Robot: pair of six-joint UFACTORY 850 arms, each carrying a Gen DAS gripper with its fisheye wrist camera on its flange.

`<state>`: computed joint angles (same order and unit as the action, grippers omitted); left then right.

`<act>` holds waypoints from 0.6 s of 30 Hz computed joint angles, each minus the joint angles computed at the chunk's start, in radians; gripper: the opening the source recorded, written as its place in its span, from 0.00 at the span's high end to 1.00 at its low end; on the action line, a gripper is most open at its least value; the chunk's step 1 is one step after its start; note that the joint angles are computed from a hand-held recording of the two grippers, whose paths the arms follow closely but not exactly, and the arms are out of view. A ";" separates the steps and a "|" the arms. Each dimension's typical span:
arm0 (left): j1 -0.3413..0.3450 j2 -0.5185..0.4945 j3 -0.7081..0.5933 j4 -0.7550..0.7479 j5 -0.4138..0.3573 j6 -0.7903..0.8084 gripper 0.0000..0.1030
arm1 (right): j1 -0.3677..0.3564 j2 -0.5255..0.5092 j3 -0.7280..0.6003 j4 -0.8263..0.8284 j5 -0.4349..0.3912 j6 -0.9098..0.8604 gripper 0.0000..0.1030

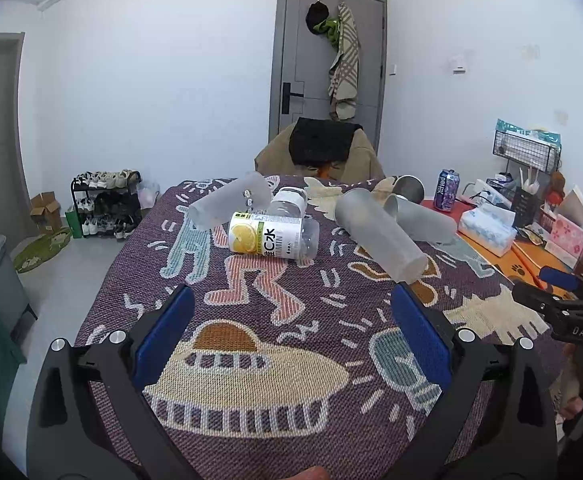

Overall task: Flip cup upright
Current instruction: 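Reach the right gripper to the grey HEYTEA cup lying on its side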

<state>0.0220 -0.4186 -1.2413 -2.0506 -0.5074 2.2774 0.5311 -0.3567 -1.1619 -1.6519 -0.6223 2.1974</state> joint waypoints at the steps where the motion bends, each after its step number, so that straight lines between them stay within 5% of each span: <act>1: -0.004 -0.008 -0.010 0.001 0.006 -0.007 0.05 | -0.010 -0.004 -0.009 0.014 0.005 -0.035 0.07; 7: -0.017 -0.046 -0.065 0.031 0.030 -0.070 0.05 | -0.073 -0.045 -0.086 0.127 0.056 -0.294 0.11; 18: -0.039 -0.109 -0.164 0.124 0.084 -0.250 0.05 | -0.160 -0.175 -0.287 0.335 -0.009 -0.850 0.14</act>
